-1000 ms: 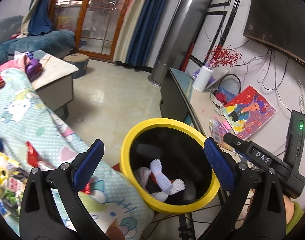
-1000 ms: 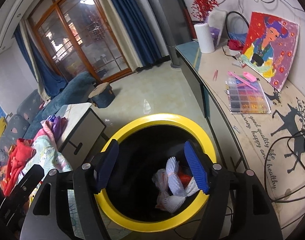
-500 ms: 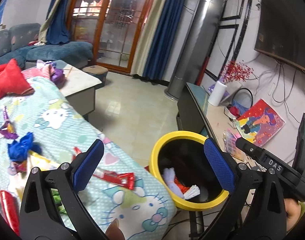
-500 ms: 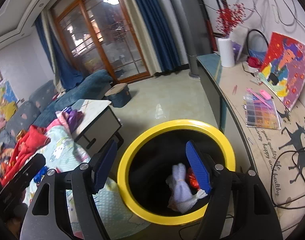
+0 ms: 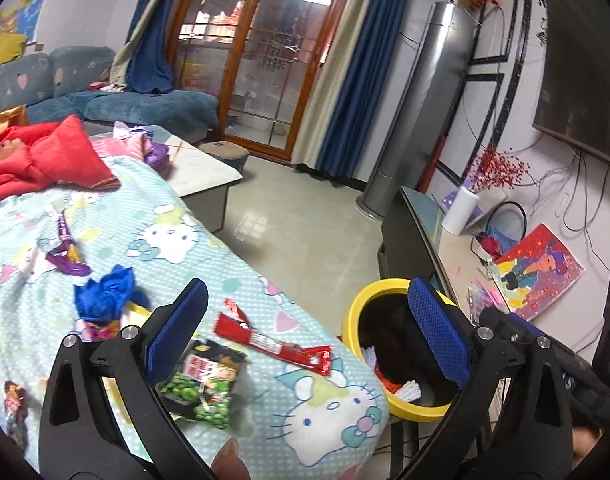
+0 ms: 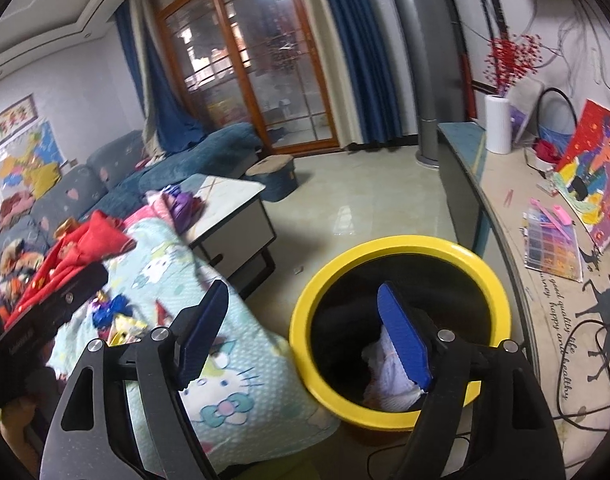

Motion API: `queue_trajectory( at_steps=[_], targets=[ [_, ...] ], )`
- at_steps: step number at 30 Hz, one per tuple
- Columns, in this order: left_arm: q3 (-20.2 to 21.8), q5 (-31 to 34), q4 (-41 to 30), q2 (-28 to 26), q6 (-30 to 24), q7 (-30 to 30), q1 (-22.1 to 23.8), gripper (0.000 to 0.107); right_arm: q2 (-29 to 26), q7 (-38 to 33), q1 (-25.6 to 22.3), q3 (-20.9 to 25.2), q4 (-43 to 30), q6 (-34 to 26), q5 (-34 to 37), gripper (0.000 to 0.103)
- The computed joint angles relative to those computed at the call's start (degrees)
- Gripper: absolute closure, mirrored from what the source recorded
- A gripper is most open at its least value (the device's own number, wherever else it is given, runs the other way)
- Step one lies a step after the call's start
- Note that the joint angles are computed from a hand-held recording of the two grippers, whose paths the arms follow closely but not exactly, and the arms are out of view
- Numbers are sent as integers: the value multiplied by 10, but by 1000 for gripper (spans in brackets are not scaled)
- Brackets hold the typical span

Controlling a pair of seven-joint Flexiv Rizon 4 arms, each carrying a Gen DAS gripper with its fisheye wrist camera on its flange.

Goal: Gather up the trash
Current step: 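Move both grippers back toward the wrappers on the bed, then grasp the purple candy wrapper with the left gripper while the right grasps the green snack packet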

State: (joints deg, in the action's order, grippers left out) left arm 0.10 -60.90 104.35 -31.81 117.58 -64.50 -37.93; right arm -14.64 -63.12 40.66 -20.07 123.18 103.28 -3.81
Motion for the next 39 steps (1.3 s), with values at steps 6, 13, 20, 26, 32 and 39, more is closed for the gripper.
queue_trajectory(
  at_steps=[6, 13, 20, 26, 32, 39],
  targets=[
    [-4, -8, 23, 14, 21, -11, 10, 15, 3, -12, 43, -23, 7, -2, -2, 28],
    [-23, -33, 43, 27, 51, -6, 30, 15, 2, -22, 18, 28, 2, -9, -32, 28],
    [-46, -63, 60, 38, 76, 4, 53, 15, -3, -15, -25, 91, -9, -24, -62, 28],
    [-57, -83, 79, 50, 91, -4, 74, 15, -12, -13, -81, 165, -23, -34, -91, 28],
    [-68, -126, 83, 57, 116, 23, 89, 15, -29, -28, -149, 255, -45, -53, -114, 28],
    [-78, -154, 94, 63, 114, 26, 122, 15, -68, -59, -230, 376, -89, -109, -96, 29]
  ],
)
